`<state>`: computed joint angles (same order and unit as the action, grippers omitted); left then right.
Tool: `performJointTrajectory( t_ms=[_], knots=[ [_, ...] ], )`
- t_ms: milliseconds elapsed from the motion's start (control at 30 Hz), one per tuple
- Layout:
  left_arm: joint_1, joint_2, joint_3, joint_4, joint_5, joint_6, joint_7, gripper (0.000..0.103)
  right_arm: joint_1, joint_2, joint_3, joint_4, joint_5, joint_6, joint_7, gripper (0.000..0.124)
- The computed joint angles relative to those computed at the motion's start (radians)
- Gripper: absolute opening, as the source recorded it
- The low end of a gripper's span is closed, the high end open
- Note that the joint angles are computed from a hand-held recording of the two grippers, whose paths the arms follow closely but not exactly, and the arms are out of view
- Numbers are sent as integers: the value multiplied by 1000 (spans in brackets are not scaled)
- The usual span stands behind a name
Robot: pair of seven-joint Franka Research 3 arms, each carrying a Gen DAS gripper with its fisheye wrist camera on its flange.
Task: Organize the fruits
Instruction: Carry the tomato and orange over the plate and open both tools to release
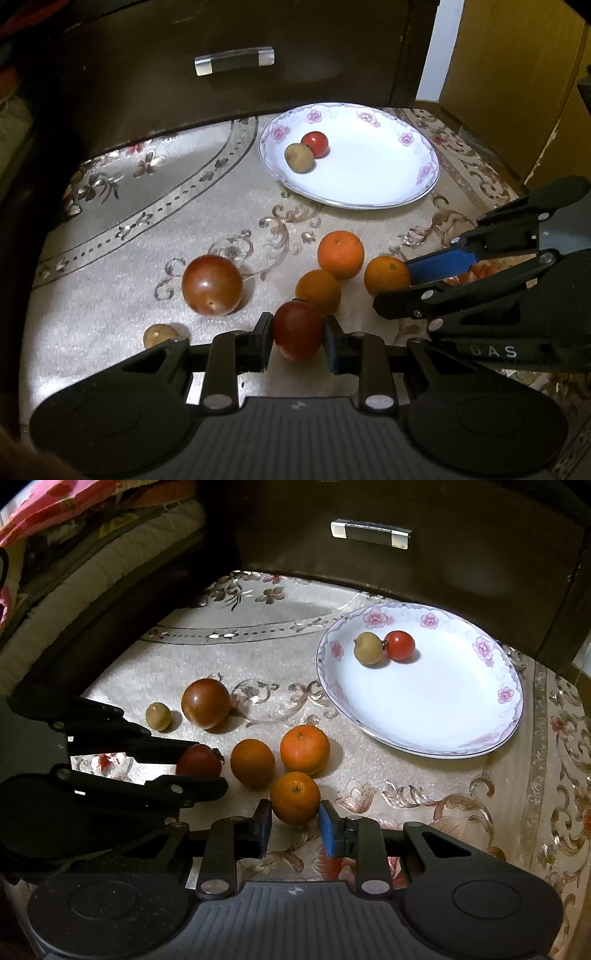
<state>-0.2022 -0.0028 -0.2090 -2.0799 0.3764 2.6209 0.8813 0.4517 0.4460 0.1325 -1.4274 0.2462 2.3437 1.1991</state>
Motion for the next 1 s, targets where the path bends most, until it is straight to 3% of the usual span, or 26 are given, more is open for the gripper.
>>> performJointTrajectory(
  t_ms=[400, 1000],
  knots=[
    [-6, 50, 3, 87, 57, -5, -33, 34, -4, -3, -10, 7, -3, 45, 39, 25],
    [-46, 235, 35, 327, 134, -44, -50, 32, -20, 87, -43, 127, -41, 104, 147, 26]
  ],
)
